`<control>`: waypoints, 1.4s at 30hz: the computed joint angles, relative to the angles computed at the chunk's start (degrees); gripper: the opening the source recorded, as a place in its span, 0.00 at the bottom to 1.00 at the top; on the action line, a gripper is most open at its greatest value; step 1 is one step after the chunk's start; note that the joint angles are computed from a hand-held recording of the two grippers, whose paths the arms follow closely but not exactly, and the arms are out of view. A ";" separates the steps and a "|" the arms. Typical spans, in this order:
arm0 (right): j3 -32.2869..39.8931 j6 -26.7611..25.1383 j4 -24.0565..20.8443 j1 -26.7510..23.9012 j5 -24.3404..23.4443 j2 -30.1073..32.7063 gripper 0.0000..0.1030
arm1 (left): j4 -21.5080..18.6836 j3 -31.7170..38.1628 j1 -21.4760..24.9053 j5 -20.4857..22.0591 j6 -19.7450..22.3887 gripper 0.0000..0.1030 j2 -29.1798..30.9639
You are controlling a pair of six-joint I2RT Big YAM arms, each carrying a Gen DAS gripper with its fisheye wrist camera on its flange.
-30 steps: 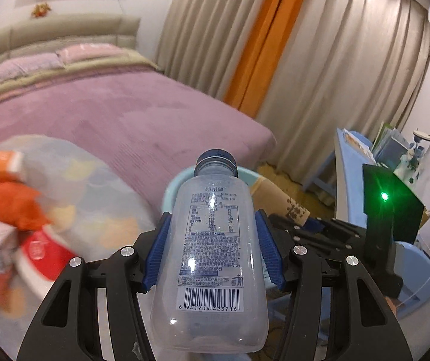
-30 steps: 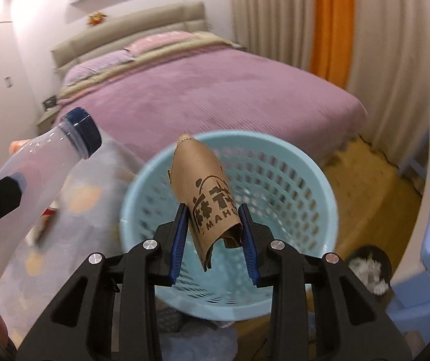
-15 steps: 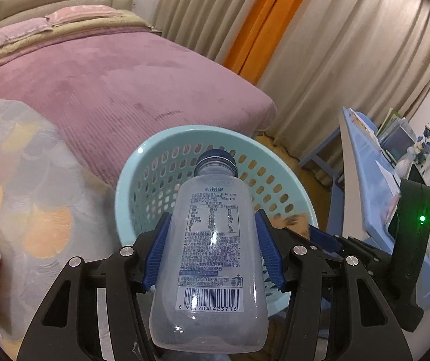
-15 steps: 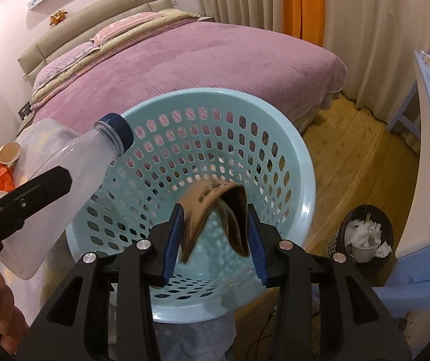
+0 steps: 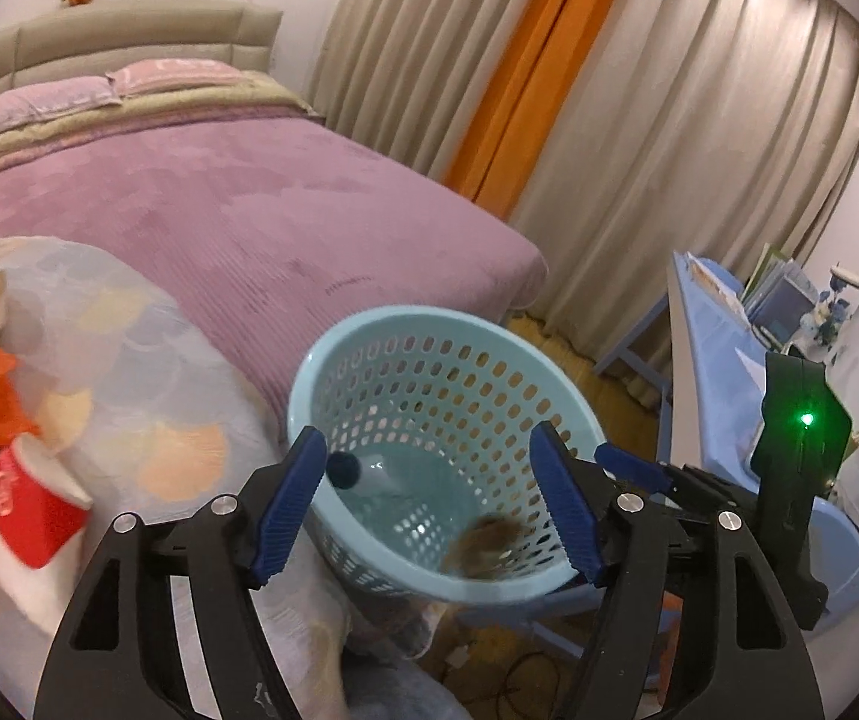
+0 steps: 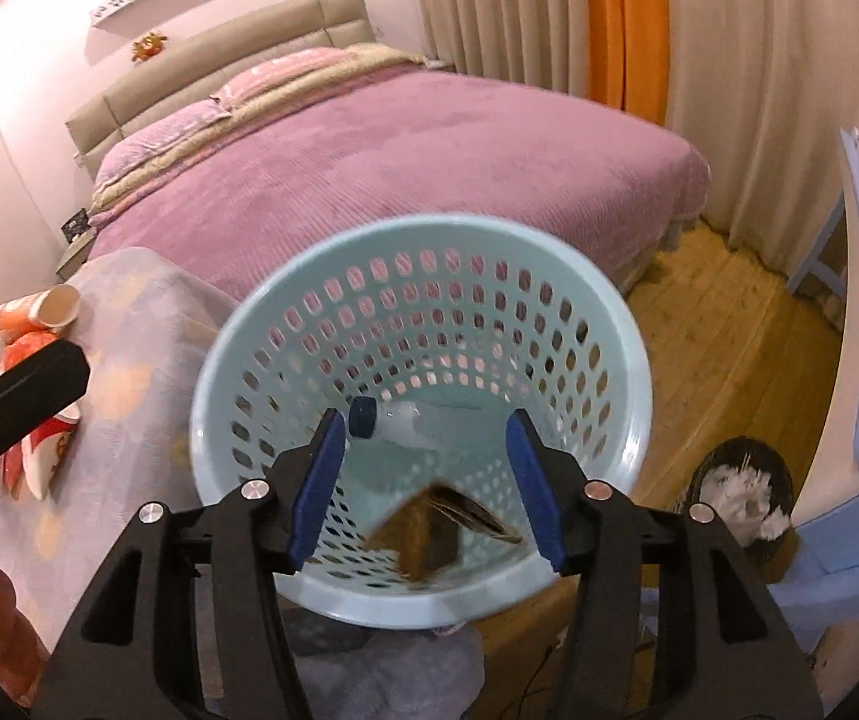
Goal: Collect trash
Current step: 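Carry both items over the blue basket and open both tools to drop them, then grasp the pink drink bottle with the left tool while the right tool grasps the red-and-white paper cup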
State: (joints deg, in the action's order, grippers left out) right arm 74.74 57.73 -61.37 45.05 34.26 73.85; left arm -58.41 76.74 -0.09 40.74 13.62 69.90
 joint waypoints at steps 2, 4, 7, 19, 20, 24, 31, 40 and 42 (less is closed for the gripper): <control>1.64 -0.04 -1.08 1.05 1.86 0.75 0.59 | -0.33 -0.05 1.91 1.63 0.11 0.67 -0.86; 2.88 0.40 -1.96 1.80 3.03 1.30 0.59 | -0.63 -0.16 3.85 3.06 0.63 0.67 -1.62; 4.32 0.80 -2.67 2.48 3.74 2.00 0.59 | -1.08 -0.12 6.60 4.62 1.23 0.69 -2.46; 9.95 -3.83 -0.02 6.46 5.07 5.46 0.59 | -2.21 -0.15 21.11 9.51 4.05 0.69 -3.96; 10.98 -5.09 0.82 7.08 5.05 6.33 0.59 | -2.12 0.04 23.07 9.76 4.33 0.69 -3.81; 14.91 -9.48 3.45 8.91 4.22 9.91 0.59 | -1.14 1.86 30.88 9.63 4.64 0.69 -2.06; 22.34 -13.76 5.33 10.16 -1.17 17.47 0.59 | -0.57 8.66 41.93 4.12 7.74 0.74 5.91; 31.88 -14.33 4.91 9.67 -6.74 27.32 0.67 | -5.65 15.97 43.29 -4.15 14.71 0.79 15.18; 33.33 -15.70 4.31 10.03 -6.12 28.67 0.77 | -7.04 16.52 43.28 -5.19 15.95 0.79 16.43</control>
